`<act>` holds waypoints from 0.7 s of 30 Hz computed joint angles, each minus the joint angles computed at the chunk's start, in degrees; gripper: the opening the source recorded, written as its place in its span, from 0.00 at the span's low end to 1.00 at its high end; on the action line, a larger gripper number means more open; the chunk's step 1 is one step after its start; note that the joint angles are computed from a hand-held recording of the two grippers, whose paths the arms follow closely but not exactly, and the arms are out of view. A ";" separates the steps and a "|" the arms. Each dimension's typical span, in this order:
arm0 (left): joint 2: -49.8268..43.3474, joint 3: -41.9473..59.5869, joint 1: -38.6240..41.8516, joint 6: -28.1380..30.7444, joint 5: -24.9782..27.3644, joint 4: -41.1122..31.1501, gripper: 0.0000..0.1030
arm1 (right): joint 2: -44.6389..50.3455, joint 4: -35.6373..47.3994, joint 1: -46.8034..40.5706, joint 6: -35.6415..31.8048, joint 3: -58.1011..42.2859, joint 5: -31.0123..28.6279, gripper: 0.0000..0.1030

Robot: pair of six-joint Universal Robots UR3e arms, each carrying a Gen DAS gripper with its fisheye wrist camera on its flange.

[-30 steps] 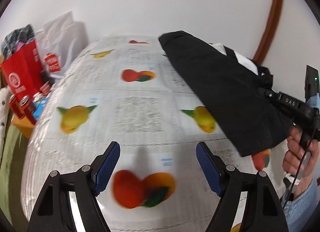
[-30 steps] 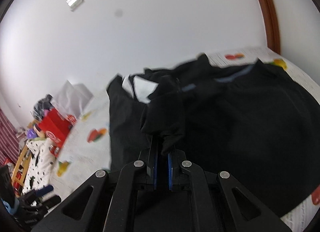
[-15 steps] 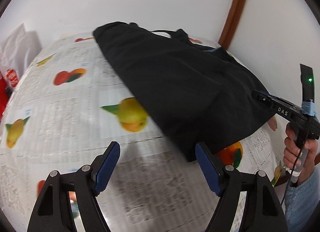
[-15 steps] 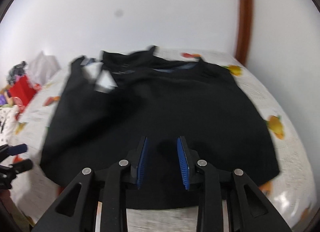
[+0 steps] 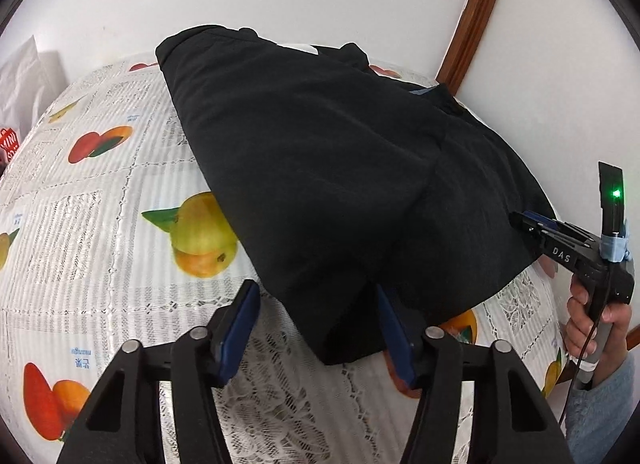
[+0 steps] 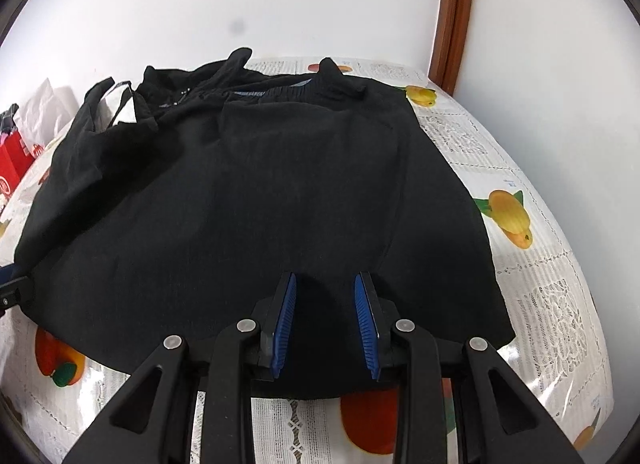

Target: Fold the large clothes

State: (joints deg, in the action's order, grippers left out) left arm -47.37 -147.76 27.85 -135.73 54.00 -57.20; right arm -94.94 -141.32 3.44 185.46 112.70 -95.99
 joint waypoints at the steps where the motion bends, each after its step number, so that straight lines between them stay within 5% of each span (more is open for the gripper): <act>1: -0.48 -0.14 -0.60 -1.04 0.38 1.31 0.48 | 0.32 -0.03 0.12 0.02 -0.21 -0.13 0.30; 11: 2.69 -0.05 0.92 -1.06 0.83 -1.00 0.09 | 2.82 0.54 2.87 1.47 -2.53 -3.79 0.31; 21: 10.04 6.22 22.29 22.99 -5.11 -32.57 0.07 | 5.25 3.69 5.50 2.34 -6.96 -0.53 0.32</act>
